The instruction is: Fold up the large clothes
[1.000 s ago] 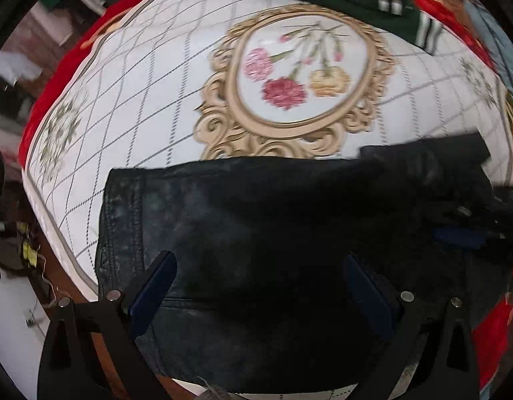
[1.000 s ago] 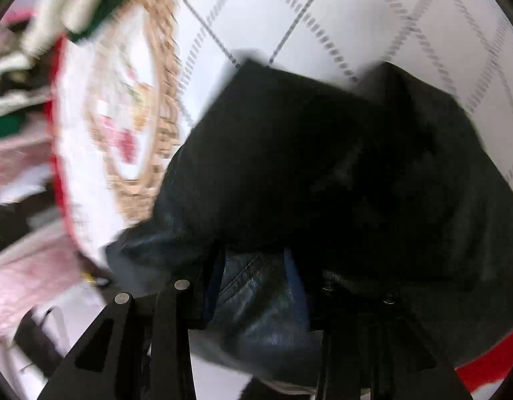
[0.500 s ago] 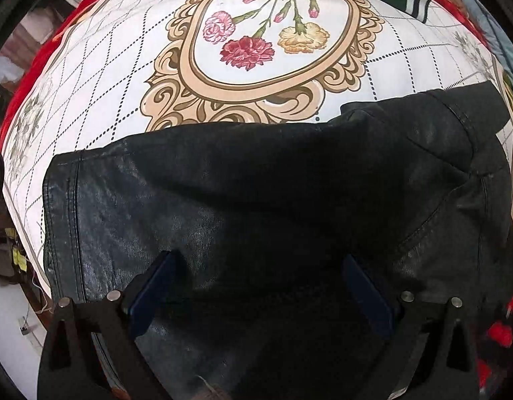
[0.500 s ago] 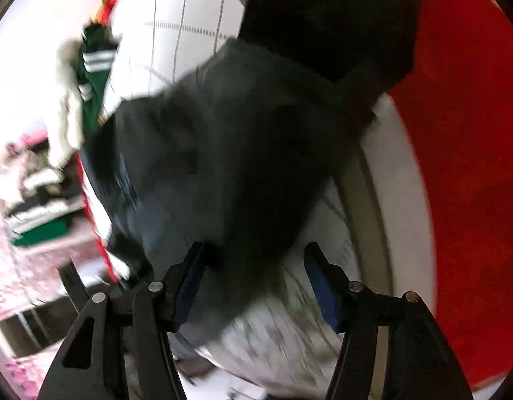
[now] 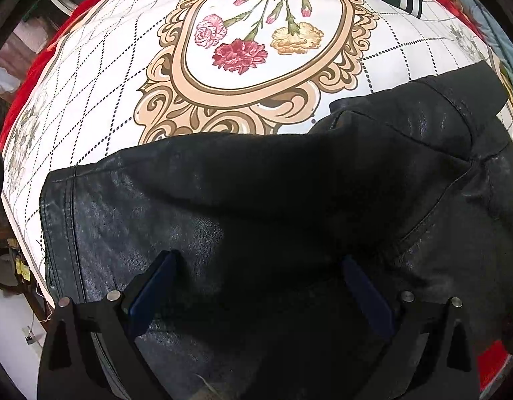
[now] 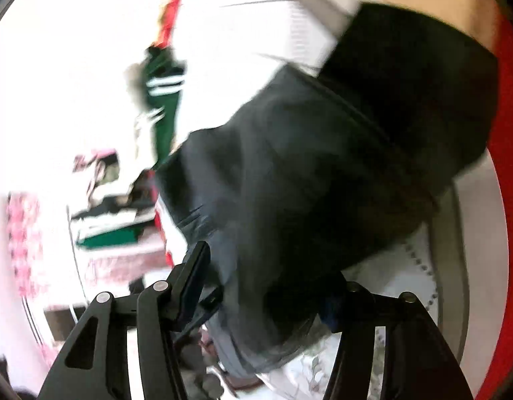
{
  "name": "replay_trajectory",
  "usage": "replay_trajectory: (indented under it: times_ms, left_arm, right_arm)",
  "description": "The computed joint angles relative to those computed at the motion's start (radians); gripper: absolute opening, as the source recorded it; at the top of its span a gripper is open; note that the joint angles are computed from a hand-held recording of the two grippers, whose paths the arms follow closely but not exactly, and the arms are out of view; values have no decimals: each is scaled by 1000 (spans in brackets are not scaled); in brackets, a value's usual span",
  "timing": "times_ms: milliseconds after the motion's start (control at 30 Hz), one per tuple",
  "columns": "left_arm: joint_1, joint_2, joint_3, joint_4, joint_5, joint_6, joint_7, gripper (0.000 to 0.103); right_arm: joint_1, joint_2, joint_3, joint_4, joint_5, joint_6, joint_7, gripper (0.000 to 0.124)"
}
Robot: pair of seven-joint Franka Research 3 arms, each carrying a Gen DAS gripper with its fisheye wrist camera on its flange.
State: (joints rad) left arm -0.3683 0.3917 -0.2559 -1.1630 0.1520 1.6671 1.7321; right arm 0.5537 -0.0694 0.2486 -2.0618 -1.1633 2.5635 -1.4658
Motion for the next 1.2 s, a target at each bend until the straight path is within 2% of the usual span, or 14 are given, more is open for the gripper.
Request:
replay_trajectory:
  times_ms: [100,167,267,400,433,500,633,700,767,833,900,933,967,1200]
  left_arm:
    - [7,-6,-1,-15,-8,10,7,103]
    - [10,-9,-1,-19,-10,11,11,103]
    - [10,-5,-2,-12,-13,7,11,103]
    - [16,-13,-3,-26,-24,20,15,103]
    - [19,-15,-4,-32,-28,25,16,103]
    - [23,-13,-2,-31,-34,34,12,103]
    - [25,21,-1,21,-45,-9,14,103]
    - [30,14,-2,11,-49,-2,27,103]
    - [29,15,-2,13,-47,-4,33,103]
    - [26,16,-1,14,-41,-5,35,103]
    - [22,17,-1,14,-37,-1,37,103]
    - [21,18,-2,15,-35,3,41,103]
    - [20,14,-2,5,-32,22,44,103]
    - [-60,164,-21,241,-31,-69,66,103]
  right_arm:
    - [2,-12,-14,-12,144,30,-153,60]
    - [1,-19,-14,-57,232,52,-123,60]
    - [-6,-25,10,-80,145,2,35,60]
    - [-9,5,1,-40,137,-27,16,65]
    - [-12,15,-5,-29,117,-24,17,64]
    - [-15,25,-8,-3,13,-30,68,39]
    - [-18,20,-13,12,-291,-10,252,35]
    - [-19,14,-23,-4,-207,21,172,41]
    - [-6,4,-42,-49,-44,36,109,69]
    - [-25,-1,-11,-79,-134,-12,270,69]
    - [-26,5,-14,-72,-138,-29,262,69]
    - [-25,15,-19,-52,-89,-38,185,65]
    - [-24,26,-21,-32,-55,-46,136,32]
    - [4,-6,-3,66,81,-251,-45,23]
